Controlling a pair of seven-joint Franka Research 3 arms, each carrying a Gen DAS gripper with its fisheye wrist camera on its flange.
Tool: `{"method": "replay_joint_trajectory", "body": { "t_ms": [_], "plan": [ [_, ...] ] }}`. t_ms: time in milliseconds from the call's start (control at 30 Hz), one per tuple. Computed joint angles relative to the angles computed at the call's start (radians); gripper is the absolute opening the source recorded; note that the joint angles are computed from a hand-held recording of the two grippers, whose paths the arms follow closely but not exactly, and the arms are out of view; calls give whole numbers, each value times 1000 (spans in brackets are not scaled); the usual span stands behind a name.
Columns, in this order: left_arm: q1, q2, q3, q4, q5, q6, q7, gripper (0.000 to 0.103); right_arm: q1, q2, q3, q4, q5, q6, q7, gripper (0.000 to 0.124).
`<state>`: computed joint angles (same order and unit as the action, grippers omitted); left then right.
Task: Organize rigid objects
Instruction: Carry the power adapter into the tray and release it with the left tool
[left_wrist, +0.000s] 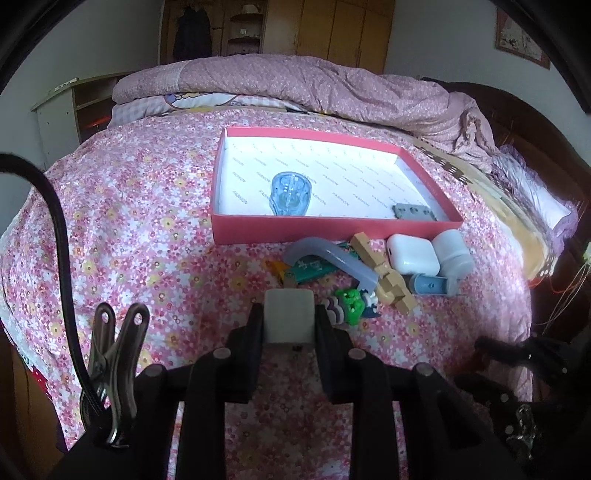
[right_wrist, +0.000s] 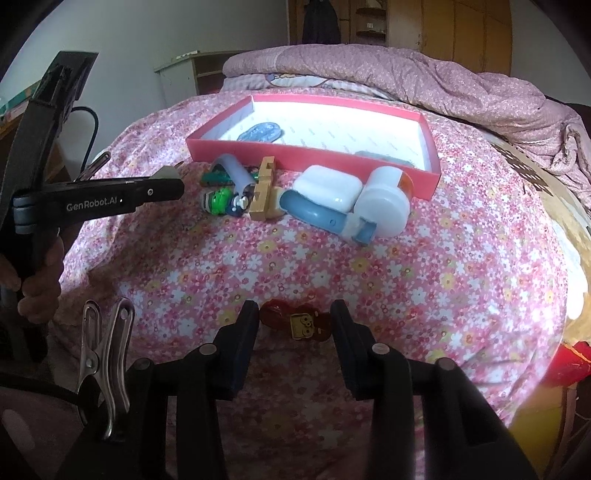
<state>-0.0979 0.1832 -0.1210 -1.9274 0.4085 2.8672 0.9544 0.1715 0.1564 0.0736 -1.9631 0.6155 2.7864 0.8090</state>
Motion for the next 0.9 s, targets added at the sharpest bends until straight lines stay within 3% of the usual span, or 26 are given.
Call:
{"method": "replay_joint_trajectory", "body": {
  "t_ms": [333,900],
  "plan": [
    [-4,20,14,58,44,0,-9,27,-10,10,2,20,32,-15,-11,41],
    [-13,231,42,380,41,-105,48,27,-29,28,-3,52,74,-62,-8,41]
  ]
}}
